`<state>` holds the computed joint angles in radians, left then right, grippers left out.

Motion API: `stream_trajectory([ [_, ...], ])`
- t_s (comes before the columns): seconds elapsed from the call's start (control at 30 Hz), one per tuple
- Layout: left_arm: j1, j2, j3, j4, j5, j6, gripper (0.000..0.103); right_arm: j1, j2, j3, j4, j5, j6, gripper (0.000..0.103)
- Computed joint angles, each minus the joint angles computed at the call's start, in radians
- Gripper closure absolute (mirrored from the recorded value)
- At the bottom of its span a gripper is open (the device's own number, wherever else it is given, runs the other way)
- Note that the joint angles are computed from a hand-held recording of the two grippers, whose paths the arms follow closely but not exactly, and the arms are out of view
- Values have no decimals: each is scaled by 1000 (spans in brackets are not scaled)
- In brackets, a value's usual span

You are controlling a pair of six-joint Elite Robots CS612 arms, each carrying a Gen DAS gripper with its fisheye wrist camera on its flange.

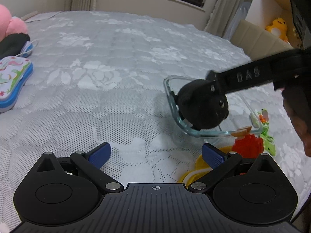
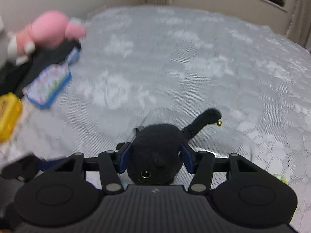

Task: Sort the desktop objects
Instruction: 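Grasp the black plush toy in the container with the right gripper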

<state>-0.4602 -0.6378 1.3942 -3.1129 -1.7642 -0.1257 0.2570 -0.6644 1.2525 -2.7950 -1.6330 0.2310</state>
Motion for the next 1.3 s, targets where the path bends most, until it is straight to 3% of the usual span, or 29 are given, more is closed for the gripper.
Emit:
stream_trajectory([
  [0.1, 3, 1, -1, 3, 3, -5, 1, -5, -20, 48, -153, -4, 32, 44],
  [0.2, 6, 4, -8, 2, 1, -34, 1, -6, -37, 75, -230, -38, 25, 43],
  [0.27, 7, 5, -10, -5, -7, -47, 1, -6, -40, 77, -196, -27, 7, 49],
  [0.37, 2, 5, -10, -9, -14, -30, 1, -12, -21, 59, -95, 73, 6, 69],
  [0.43, -3, 4, -10, -2, -11, -13, 1, -1, 10, 20, 2, 35, -15, 69],
  [0.53, -7, 3, -7, 14, 2, 13, 1, 14, 34, 7, -17, -35, -84, 67],
  [0.57, -7, 2, -5, 16, 6, 17, 1, 12, 28, 10, -16, -28, -87, 65],
  [0.63, -5, 3, -6, 18, 7, 9, 1, -10, 3, 33, -42, 59, -32, 60],
  [0.7, -2, 5, -9, 17, 6, -5, 1, -26, -13, 56, -111, 77, 37, 54],
  [0.77, 1, 8, -15, 14, 3, -22, 1, -29, -12, 59, -174, 10, 98, 54],
  [0.8, 2, 9, -16, 10, -2, -31, 1, -29, -7, 54, -194, -30, 124, 60],
  [0.83, 3, 10, -18, 8, -5, -36, 1, -29, 4, 42, -194, -64, 136, 72],
  [0.9, 0, 9, -18, 6, -5, -30, 1, -29, 29, 9, -179, -121, 144, 81],
  [1.0, -5, 7, -12, 13, 1, 3, 1, -33, 67, -38, -131, -137, 139, 86],
  [1.13, -5, 8, -13, 28, 10, 9, 1, -44, 70, -40, -21, -77, 187, 86],
  [1.2, -4, 9, -16, 25, 9, -5, 1, -51, 53, 2, -63, -52, 207, 86],
  [1.27, -5, 7, -14, 17, 5, -9, 1, -53, 19, 68, -144, -44, 220, 79],
  [1.3, -6, 6, -12, 12, 2, -4, 1, -51, -4, 108, -182, -41, 209, 65],
])
